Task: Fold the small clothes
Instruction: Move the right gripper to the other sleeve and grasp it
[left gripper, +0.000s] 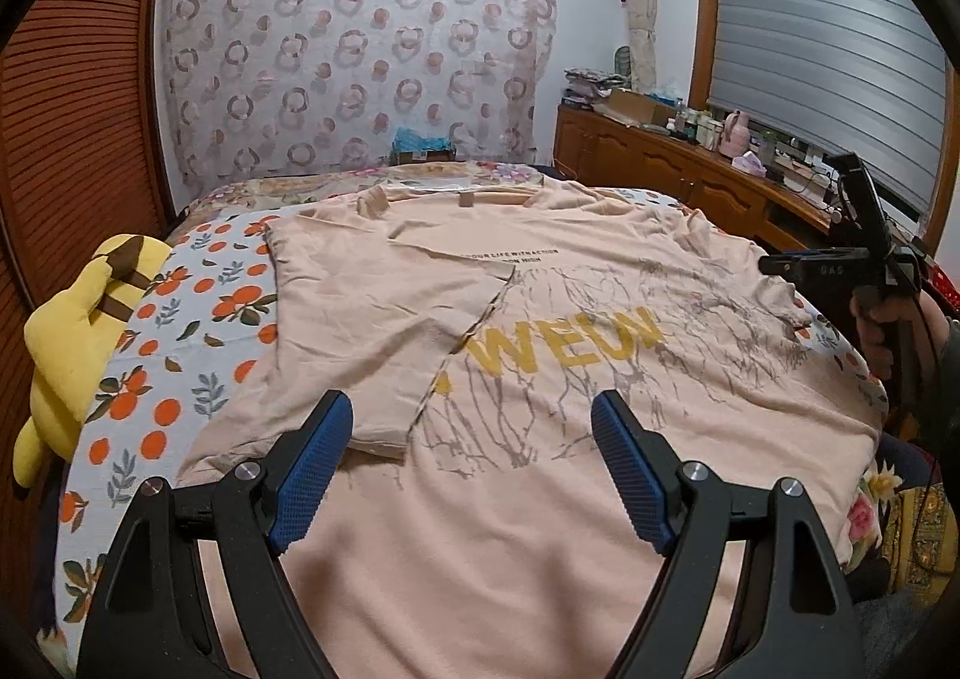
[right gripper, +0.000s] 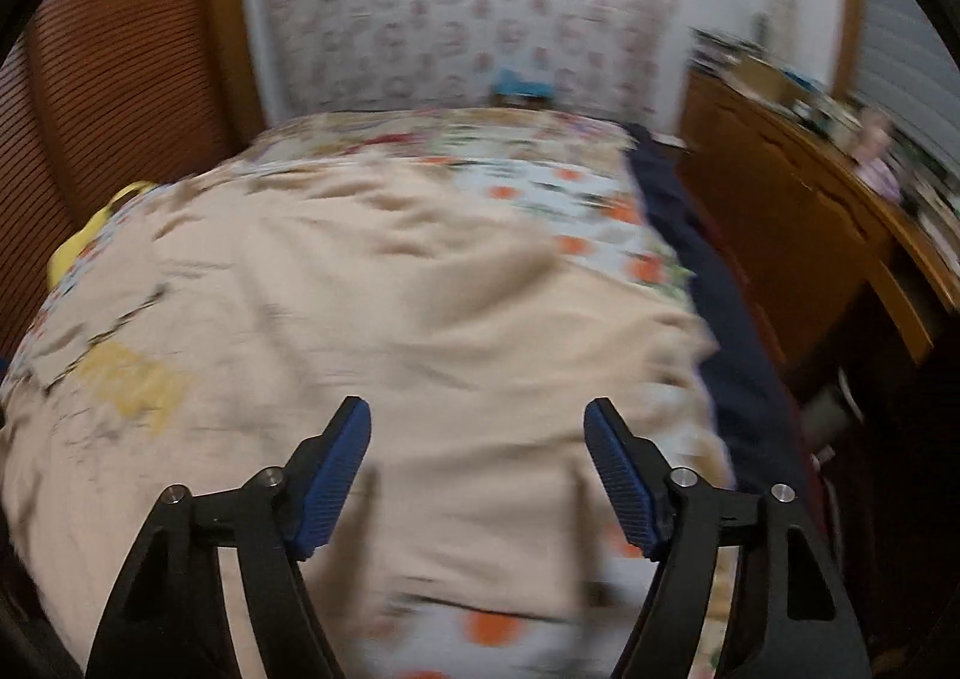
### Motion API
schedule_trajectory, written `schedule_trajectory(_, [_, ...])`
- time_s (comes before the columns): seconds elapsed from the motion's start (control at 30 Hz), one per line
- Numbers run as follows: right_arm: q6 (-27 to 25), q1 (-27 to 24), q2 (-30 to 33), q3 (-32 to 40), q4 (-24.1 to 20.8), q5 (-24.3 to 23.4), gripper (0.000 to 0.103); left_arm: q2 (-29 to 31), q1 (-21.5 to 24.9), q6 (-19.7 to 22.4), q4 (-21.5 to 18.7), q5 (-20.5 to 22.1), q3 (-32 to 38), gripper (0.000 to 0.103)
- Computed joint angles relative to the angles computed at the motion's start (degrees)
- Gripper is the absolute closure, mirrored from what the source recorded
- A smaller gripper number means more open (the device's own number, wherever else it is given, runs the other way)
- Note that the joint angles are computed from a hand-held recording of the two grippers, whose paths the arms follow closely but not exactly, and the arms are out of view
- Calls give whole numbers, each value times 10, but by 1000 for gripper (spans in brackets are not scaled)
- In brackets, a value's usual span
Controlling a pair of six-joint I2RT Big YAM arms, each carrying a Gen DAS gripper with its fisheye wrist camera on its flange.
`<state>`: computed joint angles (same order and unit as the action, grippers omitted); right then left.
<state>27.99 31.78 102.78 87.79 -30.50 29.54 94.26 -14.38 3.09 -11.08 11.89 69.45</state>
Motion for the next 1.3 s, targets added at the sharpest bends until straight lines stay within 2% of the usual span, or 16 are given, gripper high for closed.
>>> schedule_trajectory(0.07, [18, -14, -17, -28, 5, 0, 36, 4, -1, -1, -5, 5, 5, 21])
schedule_trajectory(0.2, [46, -42, -30, -55, 13, -30, 47, 16, -5, 2, -24, 10, 20, 21])
schedule_trajectory(0.3, [54, -50, -13, -37, 6, -47, 56, 24, -7, 7, -37, 13, 27, 21])
schedule_trajectory(0.37, [50, -51, -8, -31, 5, -43, 59, 28, -9, 10, -45, 11, 29, 21])
schedule_trajectory(0.5, [35, -48, 8, 1, -7, -48, 81, 31, -11, 12, -54, 10, 31, 21])
schedule_trajectory(0.57, [11, -47, 11, 1, -4, -50, 97, 32, -9, 10, -54, 12, 32, 21])
schedule_trajectory(0.7, [-7, -35, 12, 13, -2, -28, 99, 31, -6, 5, -50, 12, 30, 21])
schedule_trajectory(0.8, [-28, -21, -2, 13, 29, -16, 99, 31, -3, -1, -49, 13, 30, 21])
schedule_trajectory(0.9, [-66, 4, -1, 43, 43, -8, 99, 31, -2, -4, -48, 15, 30, 21])
schedule_trajectory(1.03, [-113, 39, 21, 95, 49, -43, 99, 29, -1, -5, -47, 15, 28, 21])
schedule_trajectory(1.1, [-126, 51, 35, 116, 43, -55, 93, 27, 0, -4, -46, 15, 26, 21])
schedule_trajectory(1.17, [-139, 60, 41, 125, 46, -51, 69, 25, 0, -2, -43, 12, 23, 21])
schedule_trajectory(1.3, [-139, 54, 28, 95, 64, -50, 68, 20, 4, -7, -37, 14, 18, 21])
